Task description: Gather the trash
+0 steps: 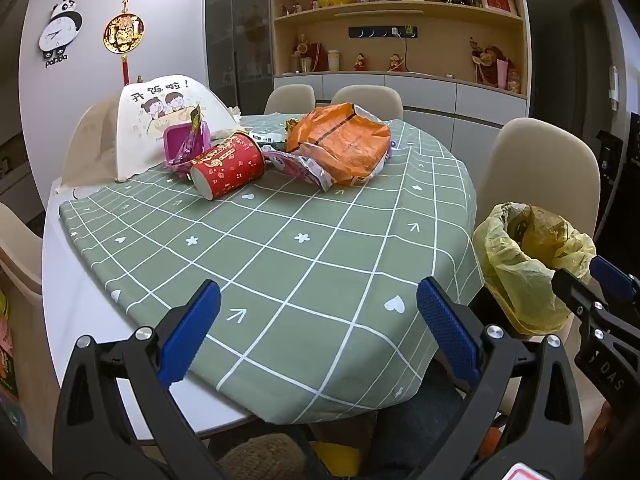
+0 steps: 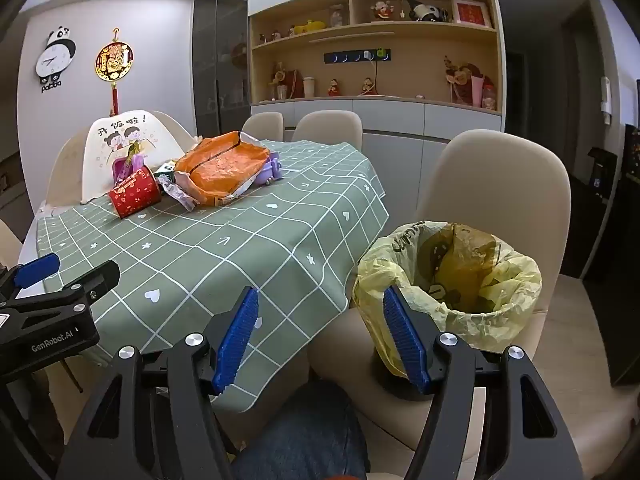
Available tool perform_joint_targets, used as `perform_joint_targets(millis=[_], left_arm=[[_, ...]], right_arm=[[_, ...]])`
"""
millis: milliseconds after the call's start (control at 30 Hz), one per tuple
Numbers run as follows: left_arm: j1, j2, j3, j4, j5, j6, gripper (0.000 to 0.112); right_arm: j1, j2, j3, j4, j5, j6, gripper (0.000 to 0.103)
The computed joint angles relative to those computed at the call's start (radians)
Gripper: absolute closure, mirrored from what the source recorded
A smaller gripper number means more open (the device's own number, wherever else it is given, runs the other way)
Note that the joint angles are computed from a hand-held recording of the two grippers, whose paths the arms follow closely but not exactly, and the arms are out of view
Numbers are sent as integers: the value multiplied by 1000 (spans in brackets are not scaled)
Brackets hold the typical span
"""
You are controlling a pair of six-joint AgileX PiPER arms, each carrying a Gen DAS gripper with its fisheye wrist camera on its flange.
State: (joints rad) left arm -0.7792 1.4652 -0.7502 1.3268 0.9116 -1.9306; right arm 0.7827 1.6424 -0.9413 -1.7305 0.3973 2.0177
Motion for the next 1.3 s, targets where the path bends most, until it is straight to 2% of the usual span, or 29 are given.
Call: perform_joint_targets(millis=[500, 567, 1300], left_arm=[[-2, -7, 5, -1, 2, 1, 18], [-7, -1, 6, 3, 6, -12, 18], [-11, -14, 11, 1, 14, -8, 18]], right_arm=[[20, 13, -12, 52, 13, -47, 42], [2, 13, -8, 30, -6, -31, 42], [5, 15, -13, 55, -2, -61, 42]])
